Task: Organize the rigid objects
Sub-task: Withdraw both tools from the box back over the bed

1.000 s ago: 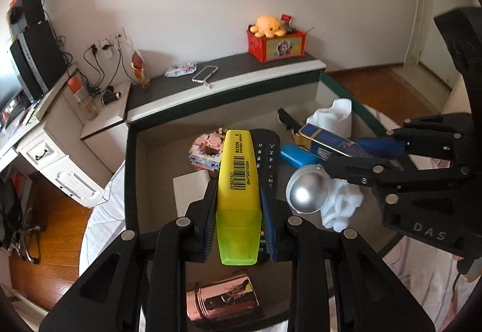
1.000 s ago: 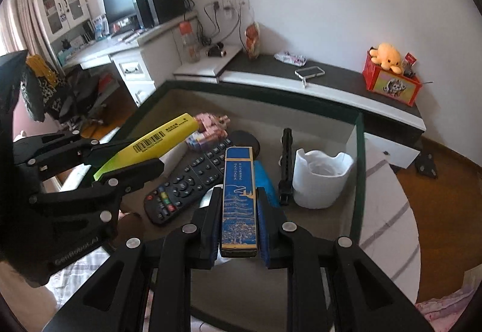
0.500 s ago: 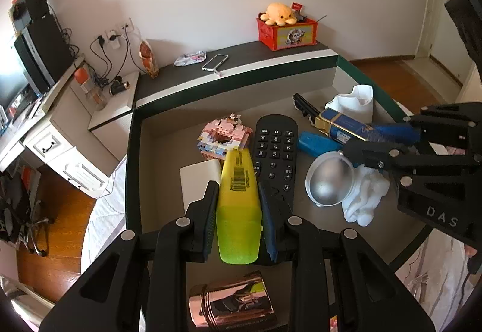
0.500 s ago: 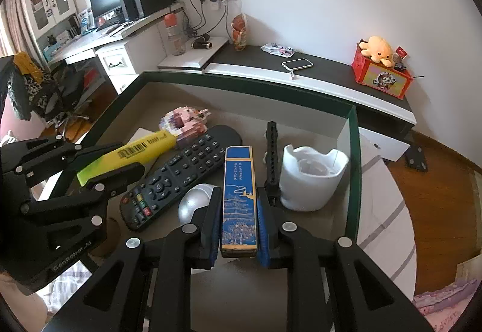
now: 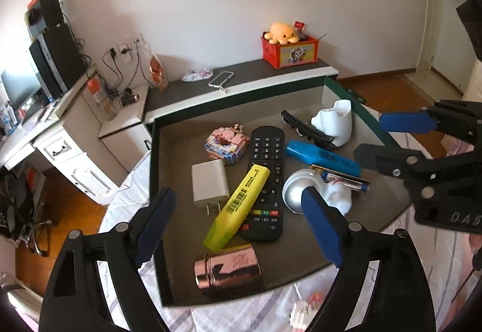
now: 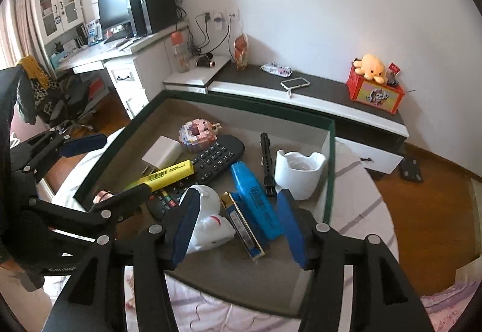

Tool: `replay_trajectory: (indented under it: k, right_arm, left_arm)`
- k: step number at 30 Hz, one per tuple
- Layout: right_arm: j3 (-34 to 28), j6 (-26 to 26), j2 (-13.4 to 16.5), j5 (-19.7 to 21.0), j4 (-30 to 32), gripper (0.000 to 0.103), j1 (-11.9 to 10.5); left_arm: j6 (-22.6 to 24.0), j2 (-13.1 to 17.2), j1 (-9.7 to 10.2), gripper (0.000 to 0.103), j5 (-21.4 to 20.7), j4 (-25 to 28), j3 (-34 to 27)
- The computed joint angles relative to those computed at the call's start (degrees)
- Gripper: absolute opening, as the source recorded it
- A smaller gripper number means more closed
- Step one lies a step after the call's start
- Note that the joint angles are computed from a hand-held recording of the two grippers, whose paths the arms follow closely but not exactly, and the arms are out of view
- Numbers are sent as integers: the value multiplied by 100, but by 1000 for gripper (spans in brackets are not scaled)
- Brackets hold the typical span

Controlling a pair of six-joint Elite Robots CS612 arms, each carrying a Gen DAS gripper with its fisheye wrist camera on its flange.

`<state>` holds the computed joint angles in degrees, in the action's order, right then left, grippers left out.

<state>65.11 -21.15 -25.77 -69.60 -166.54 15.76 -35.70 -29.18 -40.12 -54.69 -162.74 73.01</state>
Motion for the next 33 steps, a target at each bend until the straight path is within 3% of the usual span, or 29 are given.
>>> replay_trajectory:
  k: [8,13,19,21,28,31,33]
  right_arm:
    - [680,-64,-324,118,-582,56,-105]
    - [1082,-152,-485,41,-942,70,-166]
    - [1525,-132,-631,36,-1335,72,-288]
    - [1650,-146,-662,24,-1401,78,-315]
    - [1982,-105,-673,54,-1696,79,-382]
    - [2136,-39,-688,-45,-1827,79,-407]
    - [2242,76,-668,-347,-2168,80,-388]
  left_arm:
    - [-52,-256,-262,99,476,-266,447]
    - [-158,-368,-445,102,708,-447,737]
    - [-402,-433,-609,102,785,-367,951]
    - [-516,-442,-679,102,861,-359,1028]
    - [-1653,-435,-860,102,956,62,1210]
    - [-2321,-421,-891,103,940,675,1190]
    - [-2601,-391,-906,103,912,1000,1152]
